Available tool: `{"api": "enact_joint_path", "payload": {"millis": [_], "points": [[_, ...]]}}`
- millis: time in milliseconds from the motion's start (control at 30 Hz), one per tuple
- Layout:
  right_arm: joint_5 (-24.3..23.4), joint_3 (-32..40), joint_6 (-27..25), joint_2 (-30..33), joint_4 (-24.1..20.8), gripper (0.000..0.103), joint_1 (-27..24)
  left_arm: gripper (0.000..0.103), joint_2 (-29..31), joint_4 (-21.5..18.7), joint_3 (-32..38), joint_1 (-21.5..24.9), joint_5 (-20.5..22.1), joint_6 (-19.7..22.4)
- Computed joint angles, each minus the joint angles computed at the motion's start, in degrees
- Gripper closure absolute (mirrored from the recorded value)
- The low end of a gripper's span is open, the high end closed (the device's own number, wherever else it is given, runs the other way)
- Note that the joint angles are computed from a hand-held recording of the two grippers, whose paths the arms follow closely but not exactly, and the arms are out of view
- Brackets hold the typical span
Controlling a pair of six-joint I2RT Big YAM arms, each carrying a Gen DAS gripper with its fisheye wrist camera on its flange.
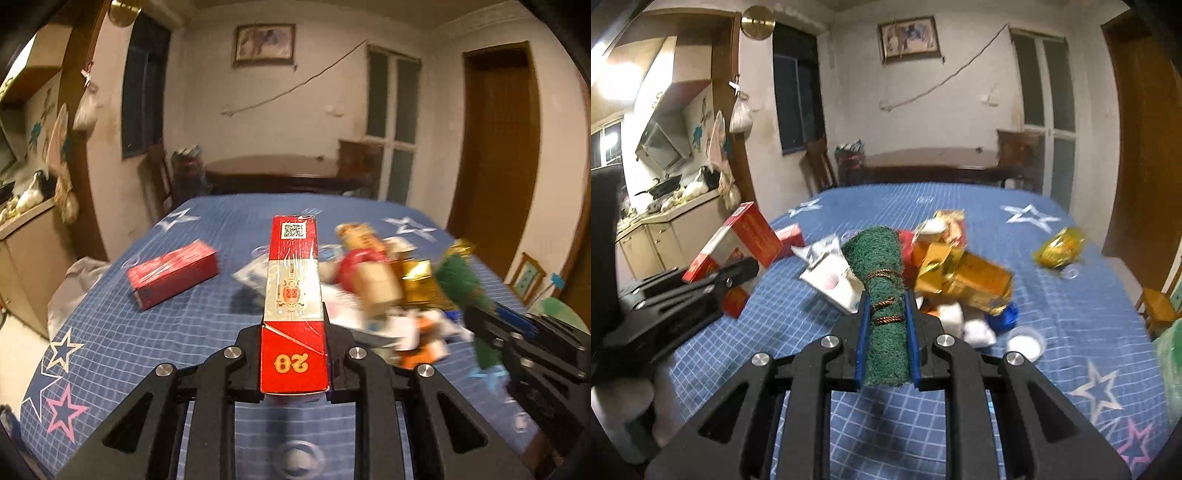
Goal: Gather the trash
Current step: 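Carry the cigarette box and scouring pad with both tools over the green bin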
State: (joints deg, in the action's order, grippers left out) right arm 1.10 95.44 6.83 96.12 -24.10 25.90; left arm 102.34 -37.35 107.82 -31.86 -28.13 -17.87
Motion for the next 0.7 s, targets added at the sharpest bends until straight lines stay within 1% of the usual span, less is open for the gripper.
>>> {"api": "enact_joint_path", "payload": {"millis": [67, 200, 433, 567, 633, 700], "points": [[1.28, -1.45, -0.47, -1.48, 1.26, 0.087, -0.36, 0.08, -0.37, 1.51, 0.0, -1.45, -1.07, 1.16], [2.0, -3.52, -0.67, -3.7, 2.44, 0.087, -1.48, 0.08, 0.22, 2.51, 1.55, -3.68, -1.46, 2.32], [2.68, -5.66, -0.68, -6.21, 3.24, 0.087, -3.08, 0.08, 3.46, 0.69, 7.25, -6.37, -1.08, 2.86], [2.87, -6.62, -1.04, -7.27, 3.64, 0.087, -3.98, 0.08, 6.12, -0.53, 11.78, -7.58, -0.87, 3.44], [3.05, -7.22, -1.16, -8.08, 4.02, 0.087, -4.81, 0.08, 8.07, -1.35, 15.11, -8.31, -0.68, 3.96], [3.24, -7.69, -1.33, -8.93, 4.07, 0.087, -6.04, 0.08, 11.18, -3.2, 20.48, -9.13, 0.24, 4.54]]}}
